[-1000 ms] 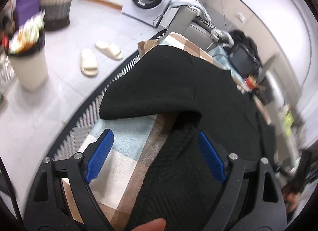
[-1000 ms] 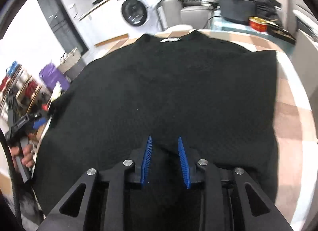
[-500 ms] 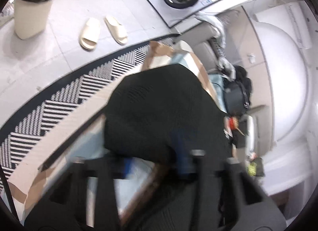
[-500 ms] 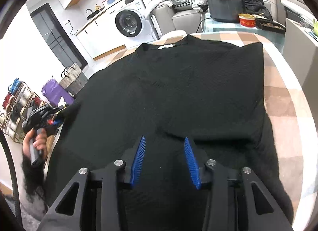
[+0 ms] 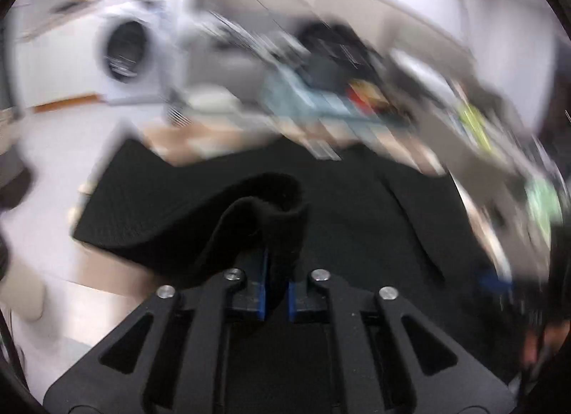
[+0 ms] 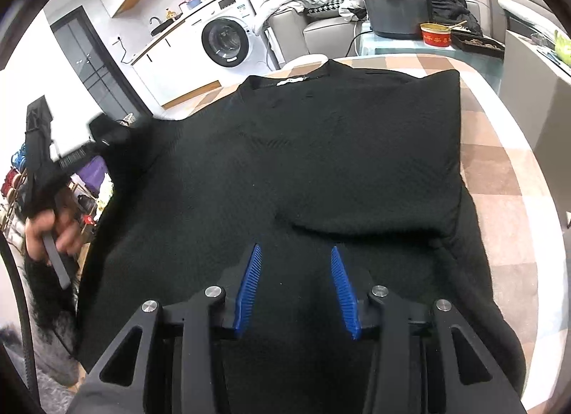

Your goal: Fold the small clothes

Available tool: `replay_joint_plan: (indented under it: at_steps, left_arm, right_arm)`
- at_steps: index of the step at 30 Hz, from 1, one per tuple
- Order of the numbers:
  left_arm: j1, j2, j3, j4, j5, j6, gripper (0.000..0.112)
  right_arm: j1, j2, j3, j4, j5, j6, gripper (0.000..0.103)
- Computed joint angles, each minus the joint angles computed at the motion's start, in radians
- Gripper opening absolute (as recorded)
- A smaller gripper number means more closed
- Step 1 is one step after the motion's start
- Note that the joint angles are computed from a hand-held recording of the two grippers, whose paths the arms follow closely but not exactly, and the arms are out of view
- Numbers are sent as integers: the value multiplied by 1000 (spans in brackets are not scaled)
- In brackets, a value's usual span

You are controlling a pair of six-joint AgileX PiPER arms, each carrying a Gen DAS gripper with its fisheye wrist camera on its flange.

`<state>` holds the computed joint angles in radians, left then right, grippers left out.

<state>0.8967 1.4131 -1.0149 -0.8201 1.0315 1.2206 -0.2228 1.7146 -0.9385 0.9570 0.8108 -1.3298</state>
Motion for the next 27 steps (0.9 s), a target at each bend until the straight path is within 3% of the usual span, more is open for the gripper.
replay_joint_plan:
  at_steps: [3, 8, 11, 15, 17, 19, 21, 24, 25, 27]
  left_arm:
    - [-104, 33, 45, 104, 9, -46, 32]
    - [27, 55, 55, 33, 101, 46, 60]
    - [117, 123, -17, -10, 149, 26, 60]
    - [188, 265, -155, -51, 143, -127, 60]
    - [146, 358, -255, -41, 78, -278, 60]
    - [126, 423, -314, -44, 49, -331, 58]
    - [100, 478, -369, -44, 17, -362, 48]
    - [48, 498, -374, -23, -92, -391, 27]
    - [34, 505, -376, -20, -113, -403, 15]
    - [14, 526, -402, -50, -128, -396, 10]
  right_arm:
    - [-16, 0, 3, 7, 0, 0, 42]
    - [-32, 6, 1, 8, -1, 6, 42]
    - [-37, 16, -6, 16, 5, 7, 42]
    - [-41, 18, -8, 22, 11, 7, 43]
    - [-47, 17, -2, 27, 13, 5, 44]
    - [-55, 18, 2, 25, 16, 11, 44]
    - [-63, 16, 9, 28, 16, 6, 44]
    - [-71, 22, 8, 25, 14, 21, 44]
    - [-70, 25, 5, 21, 11, 31, 44]
    - [-72, 26, 4, 21, 9, 33, 44]
